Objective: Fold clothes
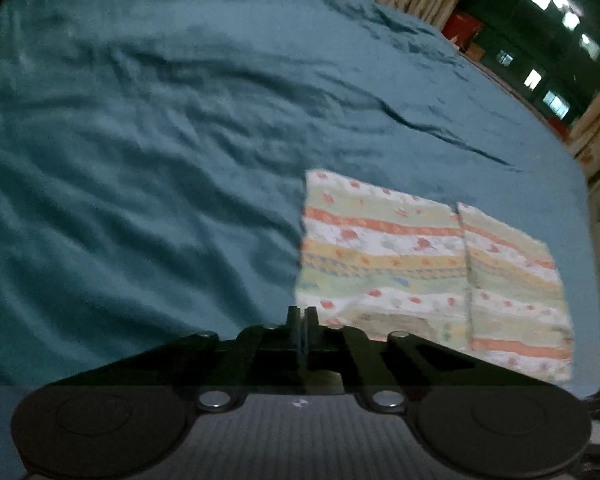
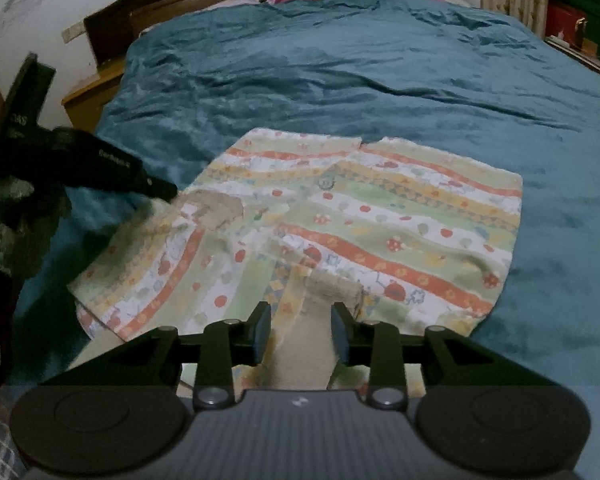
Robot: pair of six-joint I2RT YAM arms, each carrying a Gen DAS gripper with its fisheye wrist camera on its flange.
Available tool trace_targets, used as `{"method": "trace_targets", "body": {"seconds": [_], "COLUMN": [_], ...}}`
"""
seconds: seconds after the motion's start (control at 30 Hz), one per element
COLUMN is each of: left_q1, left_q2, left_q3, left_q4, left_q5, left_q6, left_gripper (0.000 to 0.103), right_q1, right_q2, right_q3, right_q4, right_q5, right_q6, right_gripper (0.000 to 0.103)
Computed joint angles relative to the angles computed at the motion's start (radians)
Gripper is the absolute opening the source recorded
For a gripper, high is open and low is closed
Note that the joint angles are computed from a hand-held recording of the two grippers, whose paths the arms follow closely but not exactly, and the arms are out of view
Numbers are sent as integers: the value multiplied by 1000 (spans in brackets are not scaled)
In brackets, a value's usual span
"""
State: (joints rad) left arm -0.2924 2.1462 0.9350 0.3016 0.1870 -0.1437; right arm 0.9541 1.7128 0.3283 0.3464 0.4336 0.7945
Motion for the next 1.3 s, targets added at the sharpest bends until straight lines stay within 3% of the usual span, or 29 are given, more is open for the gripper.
{"method": "trace_targets", "body": {"seconds": [0.17, 0.3, 0.43, 0.67, 0.83, 1.0, 1.03, 1.1, 1.17, 1.3], "left_q1": [31, 48, 15, -14, 5, -38, -44, -63, -98, -173], "left_q2": [-37, -143, -156, -8, -56, -186, -213, -254, -272, -246], "left_q3": [-41, -158, -182, -69, -141, -331, -381, -481, -583, -728], "left_q4": [26, 121, 123, 24, 61, 188, 225, 316, 439, 639], "left_q5": [-16, 118, 211, 131, 114, 22, 19, 4, -24, -52], "left_q6": [39, 62, 140, 189, 237, 417, 462, 549, 633, 766], "left_gripper": [0, 1, 1, 1, 2, 6, 9, 27, 37, 42], "right_q1": [-7, -2, -11, -44, -15, 22, 31, 64, 109, 198], "right_q2": [33, -3, -8, 100, 38, 33, 14, -36, -75, -133], "right_q3": [0, 4, 14, 49, 11, 18, 16, 6, 4, 9], "right_q4": [13, -2, 8, 57, 27, -28, -43, -86, -142, -255], "right_q5": [-9, 11, 14, -37, -35, -26, -23, -14, 2, 28], "right_q6": [-18, -39, -72, -142, -139, -154, -149, -144, -138, -114], "right_gripper": [33, 33, 33, 33, 33, 33, 33, 36, 38, 42]}}
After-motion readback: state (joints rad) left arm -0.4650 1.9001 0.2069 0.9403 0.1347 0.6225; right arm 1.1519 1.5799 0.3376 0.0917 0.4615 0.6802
